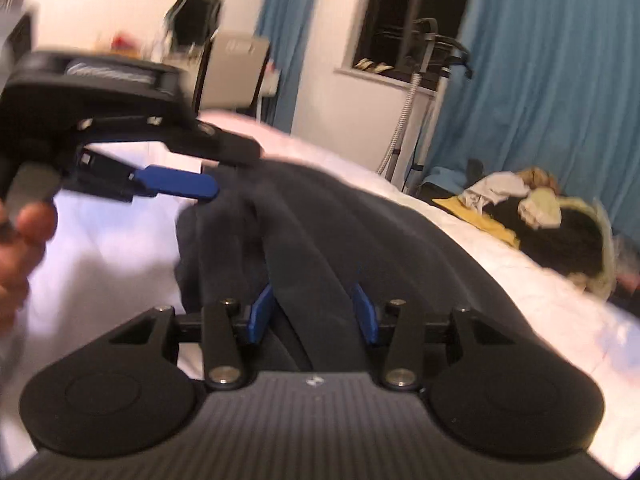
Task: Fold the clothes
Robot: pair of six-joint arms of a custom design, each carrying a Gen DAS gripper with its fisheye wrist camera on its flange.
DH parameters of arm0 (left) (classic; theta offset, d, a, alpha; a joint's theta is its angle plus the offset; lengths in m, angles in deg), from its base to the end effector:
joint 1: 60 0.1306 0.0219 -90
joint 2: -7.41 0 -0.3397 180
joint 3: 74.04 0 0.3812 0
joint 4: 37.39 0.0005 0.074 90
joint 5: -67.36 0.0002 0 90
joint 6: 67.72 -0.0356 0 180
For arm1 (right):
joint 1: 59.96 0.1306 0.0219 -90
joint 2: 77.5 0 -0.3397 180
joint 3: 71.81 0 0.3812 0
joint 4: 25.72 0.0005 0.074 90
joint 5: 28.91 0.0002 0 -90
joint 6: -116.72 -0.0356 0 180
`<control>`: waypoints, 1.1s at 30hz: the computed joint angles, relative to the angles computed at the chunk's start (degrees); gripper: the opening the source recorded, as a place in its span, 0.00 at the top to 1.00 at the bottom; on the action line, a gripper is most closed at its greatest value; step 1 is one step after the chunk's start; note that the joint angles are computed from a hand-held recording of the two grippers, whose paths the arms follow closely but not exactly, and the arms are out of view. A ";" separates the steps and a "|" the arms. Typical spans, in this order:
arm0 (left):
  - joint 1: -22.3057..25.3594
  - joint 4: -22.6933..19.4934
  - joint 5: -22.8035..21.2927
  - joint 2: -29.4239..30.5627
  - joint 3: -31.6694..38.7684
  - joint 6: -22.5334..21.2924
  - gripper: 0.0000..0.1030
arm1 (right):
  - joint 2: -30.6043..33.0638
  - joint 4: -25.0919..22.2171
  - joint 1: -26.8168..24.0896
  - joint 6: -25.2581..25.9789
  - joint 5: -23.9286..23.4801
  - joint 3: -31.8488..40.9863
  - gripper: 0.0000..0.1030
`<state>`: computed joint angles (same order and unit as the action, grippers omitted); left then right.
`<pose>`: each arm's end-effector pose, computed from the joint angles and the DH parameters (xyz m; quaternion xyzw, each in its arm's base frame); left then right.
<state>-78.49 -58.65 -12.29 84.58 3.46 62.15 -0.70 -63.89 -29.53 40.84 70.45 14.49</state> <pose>0.4051 -0.1427 0.4249 -0.1019 0.8157 -0.3401 0.4567 0.3618 0.2053 0.4717 -0.2865 0.8091 0.0026 0.5131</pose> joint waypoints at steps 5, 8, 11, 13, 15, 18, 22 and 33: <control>1.63 2.14 1.96 1.61 0.14 4.72 0.50 | 1.05 2.14 1.06 3.13 2.00 -0.28 0.93; 1.87 6.16 2.21 0.01 -1.73 6.88 0.41 | -2.20 8.16 3.10 9.25 4.13 -3.99 0.97; 1.97 10.46 2.52 -1.37 -3.38 7.99 0.23 | -3.58 6.92 4.83 10.29 3.46 -4.39 0.98; 1.96 12.91 2.97 -1.99 -4.18 8.63 0.21 | -3.86 4.45 5.96 10.74 4.23 -4.32 0.98; 2.04 13.11 4.63 -1.42 -3.83 9.83 0.21 | -3.88 3.25 6.24 11.76 4.78 -4.50 0.98; 2.31 12.25 7.15 -0.23 -2.76 11.78 0.22 | -4.32 3.28 5.42 9.00 3.67 -4.23 0.98; 2.40 9.89 7.48 1.24 -0.84 11.75 0.25 | -5.61 4.37 5.67 6.13 4.27 -4.05 0.98; 3.09 7.60 3.50 8.04 4.82 10.78 0.81 | -3.76 2.31 6.98 7.87 3.60 -3.86 0.97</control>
